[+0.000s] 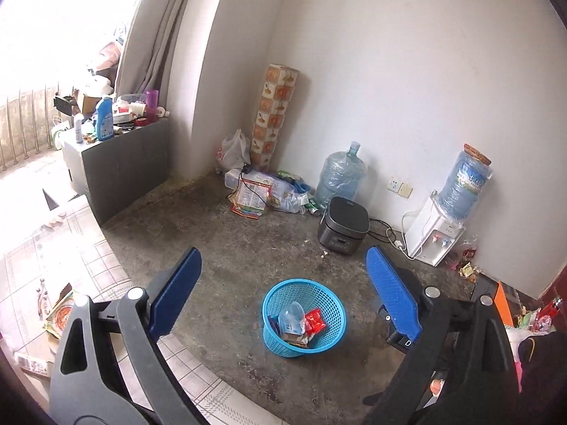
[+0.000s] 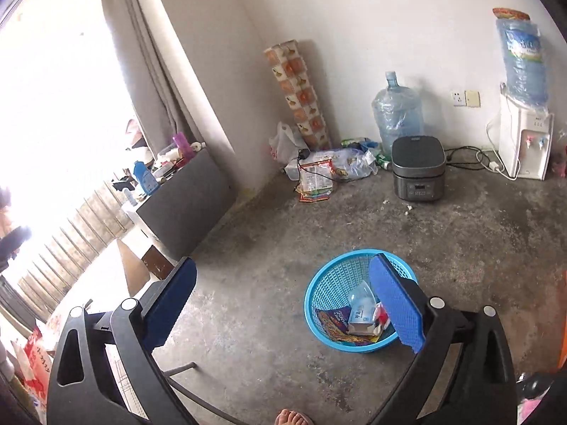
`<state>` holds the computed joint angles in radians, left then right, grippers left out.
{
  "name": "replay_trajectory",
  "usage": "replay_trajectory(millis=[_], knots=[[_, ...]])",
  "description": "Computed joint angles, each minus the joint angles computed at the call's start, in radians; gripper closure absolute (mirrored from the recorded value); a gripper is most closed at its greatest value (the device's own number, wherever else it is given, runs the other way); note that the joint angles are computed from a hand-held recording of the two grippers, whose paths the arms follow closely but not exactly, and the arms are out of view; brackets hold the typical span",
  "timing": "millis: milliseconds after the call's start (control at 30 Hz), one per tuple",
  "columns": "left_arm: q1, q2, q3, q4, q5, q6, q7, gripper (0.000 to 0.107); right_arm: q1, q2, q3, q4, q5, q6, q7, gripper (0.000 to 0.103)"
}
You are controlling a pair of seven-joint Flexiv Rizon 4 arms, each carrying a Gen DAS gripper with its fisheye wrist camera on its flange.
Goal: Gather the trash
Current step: 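Carry the cup and red wrapper over the blue wastebasket and open both grippers, then move both tools back to the table toward the Pepsi bottle and red bag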
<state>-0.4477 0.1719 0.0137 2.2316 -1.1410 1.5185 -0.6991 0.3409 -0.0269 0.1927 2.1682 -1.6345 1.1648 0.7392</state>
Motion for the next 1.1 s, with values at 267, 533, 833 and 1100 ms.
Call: replay_trajectory(millis=[267, 533, 833, 1100], knots=[[0.169, 0.302, 0.068, 0.206, 0.288, 0.018, -0.22, 0.016, 0.115, -0.006, 0.057, -0.111, 0.027, -0.128, -0.177, 0.007], [0.452, 0.539, 0.211, 0.27, 0.557, -0.151, -0.322, 0.016, 0.188, -0.08, 0.049, -0.258, -0.018, -0.037, -0.26, 0.007], [0.676, 0.605, 0.382, 0.291, 0.71, -0.195, -0.375, 0.016, 0.245, -0.219, 0.017, -0.398, 0.112, 0.186, -0.337, 0.007], [0.736, 0.535, 0.509, 0.318, 0.634, -0.236, -0.324, 0.016, 0.303, -0.488, 0.159, -0.631, 0.645, 0.23, -0.864, 0.007]])
